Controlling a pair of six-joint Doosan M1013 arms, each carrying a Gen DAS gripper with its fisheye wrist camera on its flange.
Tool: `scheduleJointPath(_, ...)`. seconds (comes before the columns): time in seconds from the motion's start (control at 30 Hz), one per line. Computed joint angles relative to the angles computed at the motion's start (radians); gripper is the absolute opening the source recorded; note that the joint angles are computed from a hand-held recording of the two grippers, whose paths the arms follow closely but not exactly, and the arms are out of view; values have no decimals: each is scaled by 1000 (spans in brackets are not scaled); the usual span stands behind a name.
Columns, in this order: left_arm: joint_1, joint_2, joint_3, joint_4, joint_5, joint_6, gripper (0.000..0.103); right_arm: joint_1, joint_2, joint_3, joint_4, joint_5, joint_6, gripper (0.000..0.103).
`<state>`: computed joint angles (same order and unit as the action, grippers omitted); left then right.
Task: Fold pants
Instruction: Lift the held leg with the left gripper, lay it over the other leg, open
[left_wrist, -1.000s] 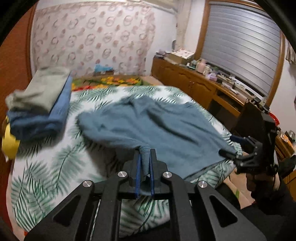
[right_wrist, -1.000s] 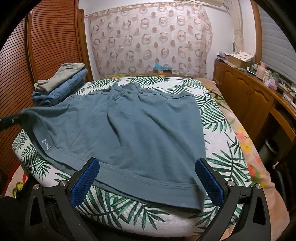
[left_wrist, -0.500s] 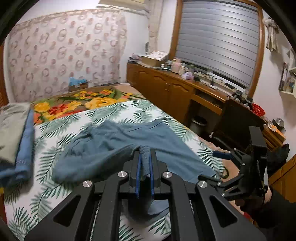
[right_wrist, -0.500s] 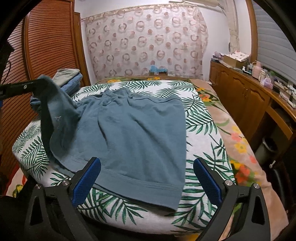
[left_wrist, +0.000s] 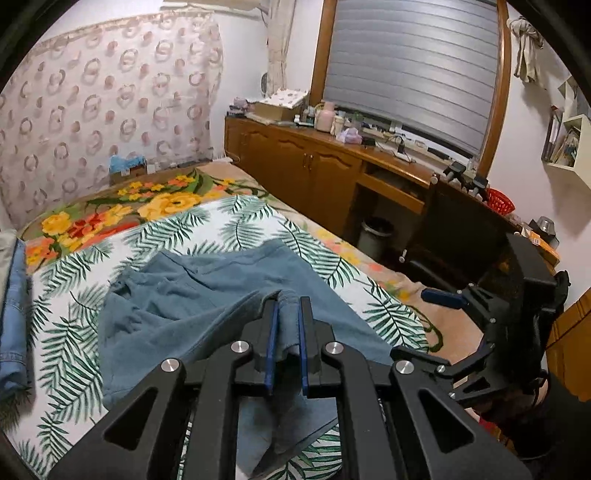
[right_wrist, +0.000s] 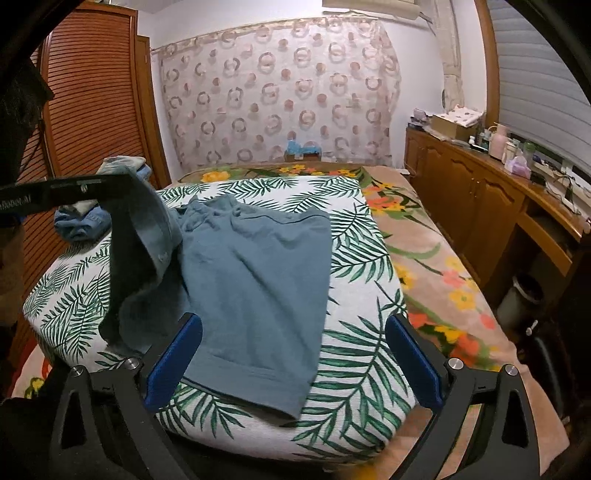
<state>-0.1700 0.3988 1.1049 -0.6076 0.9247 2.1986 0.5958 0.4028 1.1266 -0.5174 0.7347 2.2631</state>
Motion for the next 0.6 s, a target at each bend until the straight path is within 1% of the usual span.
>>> scheduleJointPath(0.1,-4,6,-3,32,-2,-28,25,3,3,-1,-7,1,13,99)
scheduleJointPath(0.13,-4,5,0,41,-9,-33,35,5,4,-1,-7,1,16,99)
scheduleJointPath(0.17,-4,3,5,47,-20,-39,50,5,6,-3,-7,2,17,99)
scheduleJointPath(0.2,0,0,14,46,-34,-43,55,4,6,-4,-4,3,15,99)
scheduleJointPath(0.23,3,-2,20,44,-41,-47,67,1,8,-9,4,4,9,99)
scheduleJointPath(0.27,7,0,22,45,-43,-51,74,1,9,-10,6,5,9,99)
scheduleJointPath(0.37,17,-4,37,63,-59,-80,76,3,11,-11,9,4,9,99)
scheduleJointPath(0.4,20,-7,45,74,-66,-95,76,-3,9,-13,23,2,-7,99)
scheduleJointPath(0.5,24,-10,62,109,-71,-123,76,-10,11,-20,46,0,-37,94)
scheduleJointPath(0.57,24,-13,75,131,-73,-136,76,-18,13,-26,82,-11,-70,84)
scheduleJointPath(0.6,25,-17,86,142,-77,-142,76,-23,17,-33,102,-13,-87,82)
